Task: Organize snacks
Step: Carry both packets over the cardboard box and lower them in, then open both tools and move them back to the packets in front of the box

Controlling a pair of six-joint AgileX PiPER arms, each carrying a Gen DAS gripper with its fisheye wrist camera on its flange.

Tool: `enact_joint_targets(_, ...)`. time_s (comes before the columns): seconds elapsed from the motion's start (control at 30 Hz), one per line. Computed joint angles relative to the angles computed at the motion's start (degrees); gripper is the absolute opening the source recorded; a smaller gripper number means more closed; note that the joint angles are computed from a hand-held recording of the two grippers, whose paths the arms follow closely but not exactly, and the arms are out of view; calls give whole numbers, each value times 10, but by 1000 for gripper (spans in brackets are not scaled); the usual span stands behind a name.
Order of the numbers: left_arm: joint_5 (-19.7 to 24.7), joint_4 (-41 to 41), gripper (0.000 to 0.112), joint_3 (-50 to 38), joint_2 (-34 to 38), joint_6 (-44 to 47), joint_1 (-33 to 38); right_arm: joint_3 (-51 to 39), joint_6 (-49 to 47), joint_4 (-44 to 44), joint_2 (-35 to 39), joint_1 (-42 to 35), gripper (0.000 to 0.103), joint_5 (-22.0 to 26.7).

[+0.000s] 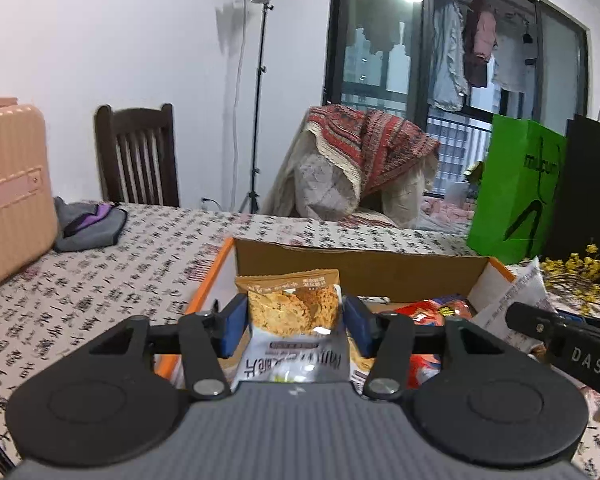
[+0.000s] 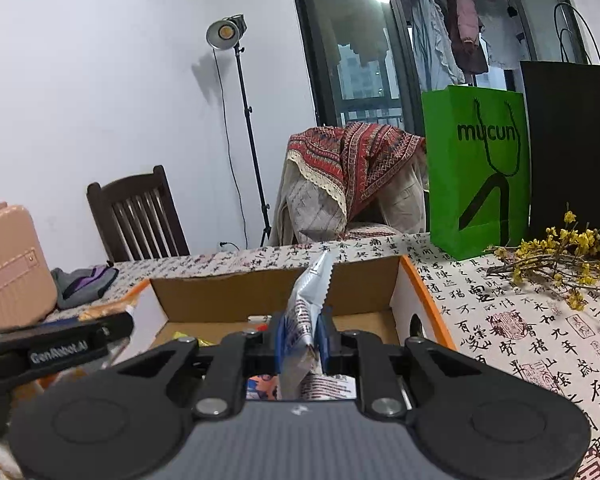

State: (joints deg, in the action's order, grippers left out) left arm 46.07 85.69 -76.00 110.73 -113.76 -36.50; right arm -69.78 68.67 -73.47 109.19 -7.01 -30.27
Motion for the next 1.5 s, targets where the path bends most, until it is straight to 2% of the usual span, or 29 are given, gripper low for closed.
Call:
enact_joint_targets(0.07, 15, 7, 83, 1, 1, -13, -5, -1, 9, -7, 0, 0, 26, 7)
enact_joint_targets(0.1, 29, 10, 96, 3, 2, -21, -9, 0, 8, -7, -1, 0, 42, 12)
enact_joint_targets(0.13, 45, 16, 103, 4, 3, -32, -13, 1, 6, -4, -3, -1, 54, 15)
enact_joint_targets(0.17, 57, 23, 103, 7, 2, -43, -16, 5, -1, 9, -5, -4, 79, 14)
enact_joint_targets(0.2, 63, 25, 103, 9, 1, -47, -17, 7, -5, 17, -7, -7, 98, 9)
enact_joint_targets(0.23, 61, 26, 103, 11, -2, -50, -17, 11, -8, 26, -8, -13, 102, -1)
enact_joint_targets(0.47, 53, 13, 103, 10, -10, -45, -12, 0, 12, 6, -3, -15, 103, 8)
enact_joint_targets(0.57, 49, 20, 103, 15, -22, -50, -14, 6, -10, 22, -12, -14, 103, 10)
enact_joint_targets(0.67, 63, 16, 103, 16, -32, -44, -22, 19, -21, 31, -31, -18, 103, 1)
enact_joint_targets(1.0, 58, -42, 103, 49, -95, -10, -27, 37, 108, -96, -97, -38, 103, -14)
enact_joint_targets(1.37, 76, -53, 103, 153, -176, 0, -58, 106, 131, -154, -170, -61, 103, -29)
enact_joint_targets(1.5, 65, -61, 103, 191, -200, -1, -62, 127, 146, -185, -185, -64, 103, -33)
